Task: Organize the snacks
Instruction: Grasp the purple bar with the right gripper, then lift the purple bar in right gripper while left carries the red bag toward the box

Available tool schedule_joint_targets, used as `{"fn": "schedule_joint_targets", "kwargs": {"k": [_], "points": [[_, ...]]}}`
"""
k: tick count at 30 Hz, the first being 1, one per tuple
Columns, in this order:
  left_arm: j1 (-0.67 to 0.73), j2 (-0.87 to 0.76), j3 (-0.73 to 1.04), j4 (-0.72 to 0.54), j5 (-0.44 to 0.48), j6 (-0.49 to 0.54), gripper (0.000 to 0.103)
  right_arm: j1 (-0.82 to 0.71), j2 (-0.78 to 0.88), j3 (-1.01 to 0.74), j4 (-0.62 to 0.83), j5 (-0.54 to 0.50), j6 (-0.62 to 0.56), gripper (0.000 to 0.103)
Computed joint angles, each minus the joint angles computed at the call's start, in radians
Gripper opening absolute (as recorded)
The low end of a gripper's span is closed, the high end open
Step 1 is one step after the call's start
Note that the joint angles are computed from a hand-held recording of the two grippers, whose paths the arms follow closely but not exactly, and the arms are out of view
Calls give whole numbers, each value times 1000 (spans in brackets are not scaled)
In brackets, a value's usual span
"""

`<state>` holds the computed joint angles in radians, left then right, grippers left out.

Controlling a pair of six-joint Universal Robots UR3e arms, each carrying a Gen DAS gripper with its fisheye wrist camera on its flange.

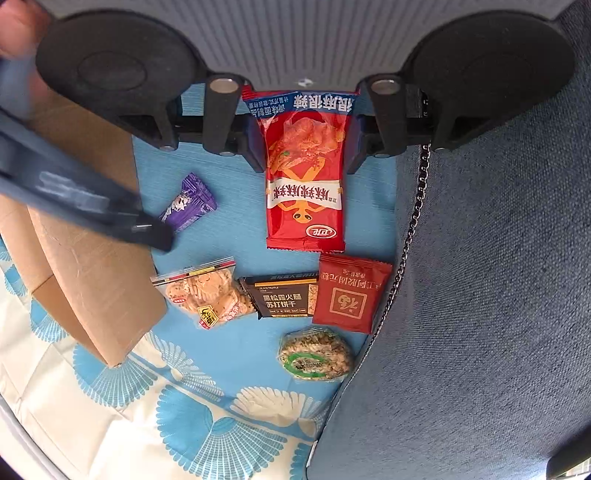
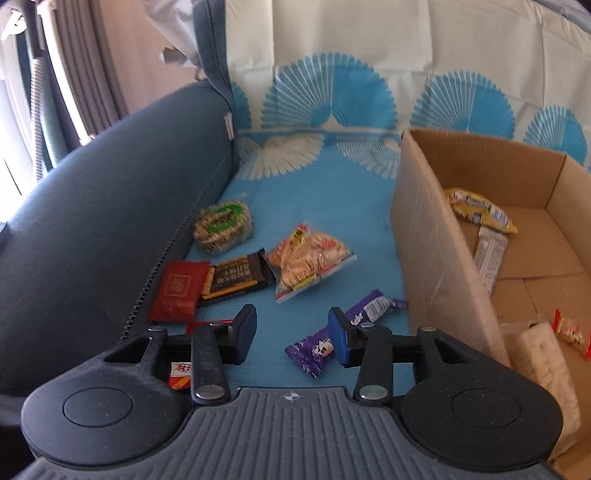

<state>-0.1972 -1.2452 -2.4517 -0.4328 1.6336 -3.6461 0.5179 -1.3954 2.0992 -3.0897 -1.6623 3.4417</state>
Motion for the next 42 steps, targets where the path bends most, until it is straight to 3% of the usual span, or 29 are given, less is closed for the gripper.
{"fn": "schedule_joint_targets", "kwargs": {"k": [6, 11, 12, 13, 15, 22, 25, 31, 35, 39, 41, 42], "points": [[4, 14, -6, -6, -5, 8, 50, -8, 181, -174, 141, -69, 116, 51], [11, 11, -9, 0, -15, 12, 50, -23, 233, -249, 230, -70, 122, 53], [11, 8, -8, 0, -15, 13, 50, -28, 237, -248, 227, -60, 113, 44], [12, 6, -7, 0, -17, 15, 50, -32, 238, -238, 211, -53, 97, 27], [17, 5, -7, 0, -23, 18, 50, -33, 225, -202, 168, -59, 54, 17], [31, 7, -11, -7, -42, 28, 50, -77, 18, 9, 107, 79, -113, 13], [54, 19, -13, -28, -72, 33, 50, -105, -126, 105, 152, 177, -233, 13], [53, 3, 13, -69, -74, 42, 50, -124, -411, 249, 296, 258, -425, 7], [76, 45, 6, -123, -108, 61, 50, -130, -472, 378, 217, 271, -459, 7], [53, 28, 33, -155, -87, 50, 52, -169, -472, 485, 121, 317, -464, 9], [47, 14, 43, -159, -80, 41, 56, -205, -478, 516, 93, 357, -444, 19], [44, 10, 47, -161, -76, 35, 56, -231, -486, 525, 97, 391, -437, 31]]}}
